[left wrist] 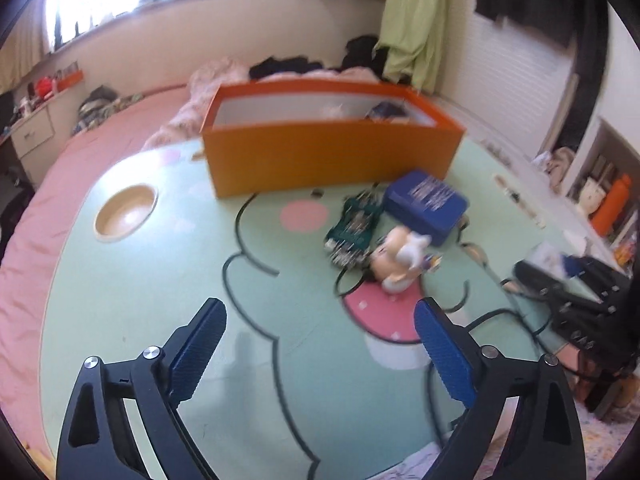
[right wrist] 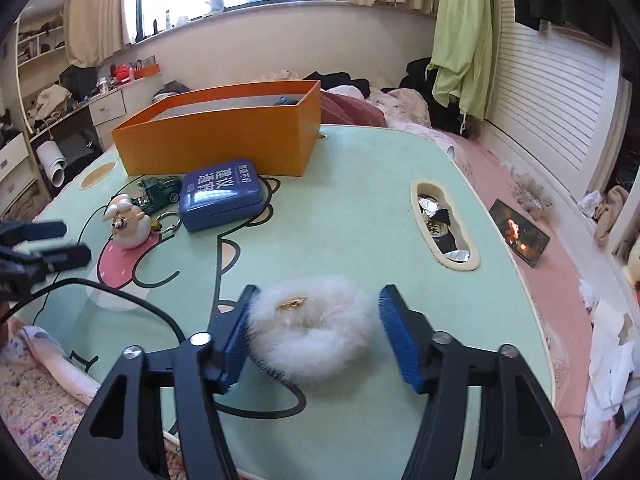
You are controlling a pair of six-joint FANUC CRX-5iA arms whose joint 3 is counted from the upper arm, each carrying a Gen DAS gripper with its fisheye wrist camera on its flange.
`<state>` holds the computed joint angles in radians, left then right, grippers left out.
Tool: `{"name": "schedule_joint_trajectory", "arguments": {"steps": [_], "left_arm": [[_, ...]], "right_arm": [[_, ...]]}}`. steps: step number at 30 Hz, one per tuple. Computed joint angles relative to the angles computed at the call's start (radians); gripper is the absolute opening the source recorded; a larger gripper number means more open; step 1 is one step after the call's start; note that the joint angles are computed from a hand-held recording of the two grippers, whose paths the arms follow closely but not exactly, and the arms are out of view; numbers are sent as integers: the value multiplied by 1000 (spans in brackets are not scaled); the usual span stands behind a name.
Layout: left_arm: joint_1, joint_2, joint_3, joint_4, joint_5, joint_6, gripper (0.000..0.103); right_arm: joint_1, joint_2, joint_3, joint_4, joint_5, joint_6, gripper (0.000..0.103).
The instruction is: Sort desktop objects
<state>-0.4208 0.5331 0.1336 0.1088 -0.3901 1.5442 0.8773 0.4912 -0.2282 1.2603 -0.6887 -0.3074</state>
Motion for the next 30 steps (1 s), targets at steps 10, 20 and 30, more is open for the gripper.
{"name": "schedule_joint_trajectory", "arguments": {"steps": [10,20,30], "left_arm": [[-24,83,87,232,-12,-302,54],[-27,169,191,304,-136,-401,41],[-38,149,146,226,-39,-348,39]], "right_arm": [[-13,-7,-13,118,123,-9,43],[-16,-7,-11,71,149,-4,43],[-2,6,9,27,121,39,43]]}}
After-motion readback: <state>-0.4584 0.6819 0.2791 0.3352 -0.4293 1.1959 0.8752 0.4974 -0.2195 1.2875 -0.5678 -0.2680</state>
